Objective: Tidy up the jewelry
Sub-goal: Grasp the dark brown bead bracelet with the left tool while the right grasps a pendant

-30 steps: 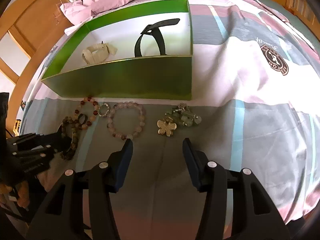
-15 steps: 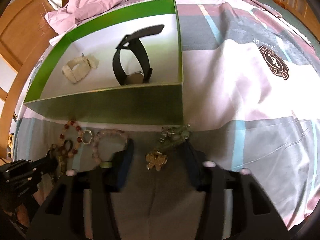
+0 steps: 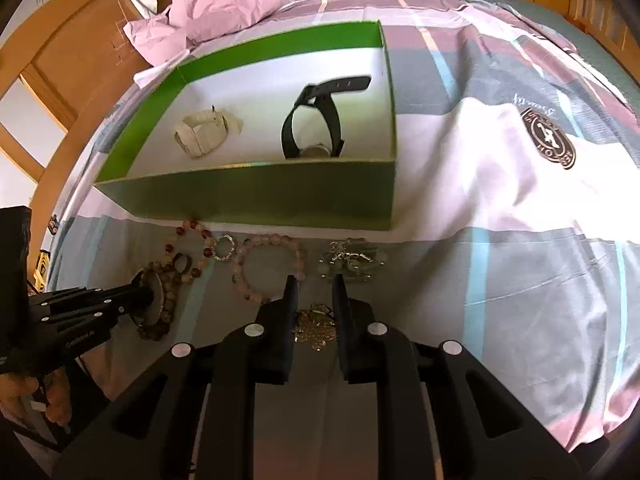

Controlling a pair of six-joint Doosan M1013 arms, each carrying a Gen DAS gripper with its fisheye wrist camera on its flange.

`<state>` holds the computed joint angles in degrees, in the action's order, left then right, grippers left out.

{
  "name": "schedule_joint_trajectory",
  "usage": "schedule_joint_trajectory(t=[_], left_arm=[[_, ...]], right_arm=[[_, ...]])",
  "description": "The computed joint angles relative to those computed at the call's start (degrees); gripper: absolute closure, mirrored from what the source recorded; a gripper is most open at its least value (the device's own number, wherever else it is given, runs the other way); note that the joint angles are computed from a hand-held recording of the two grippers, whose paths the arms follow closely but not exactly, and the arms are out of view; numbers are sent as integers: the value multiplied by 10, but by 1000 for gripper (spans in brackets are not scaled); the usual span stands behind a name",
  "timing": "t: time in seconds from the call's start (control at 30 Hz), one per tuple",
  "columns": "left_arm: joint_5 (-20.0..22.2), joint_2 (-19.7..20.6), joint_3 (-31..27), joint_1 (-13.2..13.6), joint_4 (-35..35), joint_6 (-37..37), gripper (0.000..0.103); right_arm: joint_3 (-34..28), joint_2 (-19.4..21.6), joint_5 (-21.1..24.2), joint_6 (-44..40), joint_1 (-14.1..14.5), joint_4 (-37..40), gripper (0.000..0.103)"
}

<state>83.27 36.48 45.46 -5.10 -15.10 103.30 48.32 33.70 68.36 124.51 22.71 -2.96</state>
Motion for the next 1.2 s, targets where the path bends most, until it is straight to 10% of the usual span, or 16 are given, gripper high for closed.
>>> schedule_joint_trajectory(t=[0.53, 1.2], left_arm=[[-63, -43, -7, 2, -20, 21, 91], [-44, 15, -164, -9, -7, 29, 91]], right_arm=[[-23, -8, -11, -14, 15, -47, 85], [-111, 17, -14, -23, 2, -80, 85]])
